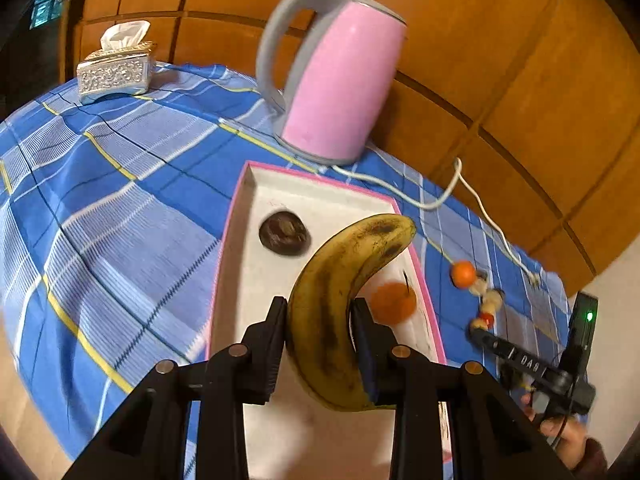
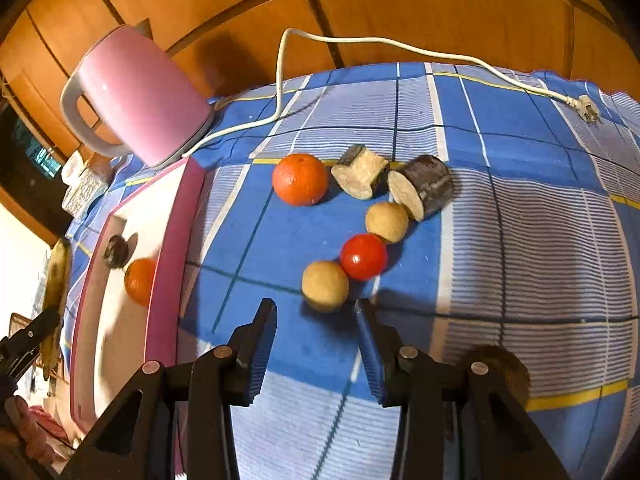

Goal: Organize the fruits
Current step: 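Carry the banana with the left gripper into the tray and release, then grasp the small beige round fruit with the right gripper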

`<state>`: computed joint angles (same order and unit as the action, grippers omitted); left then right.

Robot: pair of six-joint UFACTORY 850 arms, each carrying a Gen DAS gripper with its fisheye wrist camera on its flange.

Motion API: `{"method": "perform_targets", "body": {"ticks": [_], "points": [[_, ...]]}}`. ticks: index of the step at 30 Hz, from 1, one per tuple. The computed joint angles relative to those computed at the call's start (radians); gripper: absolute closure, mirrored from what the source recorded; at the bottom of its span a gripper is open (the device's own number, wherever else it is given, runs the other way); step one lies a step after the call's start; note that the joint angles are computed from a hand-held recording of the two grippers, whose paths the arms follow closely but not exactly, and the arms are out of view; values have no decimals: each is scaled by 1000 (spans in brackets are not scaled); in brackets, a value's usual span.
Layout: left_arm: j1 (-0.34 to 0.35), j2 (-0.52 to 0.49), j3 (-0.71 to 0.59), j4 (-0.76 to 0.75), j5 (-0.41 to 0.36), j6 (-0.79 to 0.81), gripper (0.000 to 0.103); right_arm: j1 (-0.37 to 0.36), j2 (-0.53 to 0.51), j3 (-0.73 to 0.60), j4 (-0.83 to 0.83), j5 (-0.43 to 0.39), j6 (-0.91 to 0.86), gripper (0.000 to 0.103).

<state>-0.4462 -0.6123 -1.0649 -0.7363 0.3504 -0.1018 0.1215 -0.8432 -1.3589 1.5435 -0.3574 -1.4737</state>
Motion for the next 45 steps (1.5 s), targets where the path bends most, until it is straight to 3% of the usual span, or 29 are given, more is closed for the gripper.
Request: {"method": "perform_targets", "body": {"ticks": [3,5,8,13,16,18,22,30,35,45], "points": [[25,-10,-25,38,-6,-50,71,11,-12,-19,-6,23,17,63],[38,-22,-52,27,-14,-35,70,17,-22,-32,-25,32,37,78],[57,-58,-110,46,-41,-47,70,20,-22,-29,6,46,-1,78],[68,-143,-230,-124,-107,150,70,25,-21,-27,11,61,-28,79],[64,-196,-304,-332,-135,395,70,26,-21,-29,2,64,-31,79],[59,-206,-315,-347,-126,419,70,25,-22,-29,8,61,-43,79],[37,-179,-280,-415,-60,498,53,26,-23,-30,8,62,-53,79],[-17,-95,-144,-474,21,536,52,21,-20,-25,9,49,-61,79],[-53,-60,-77,-454,42,498,45,11,-6,2,66,15,-125,79],[-120,-25,-32,-521,120,597,37,-1,36,81,142,-32,-187,79]]}}
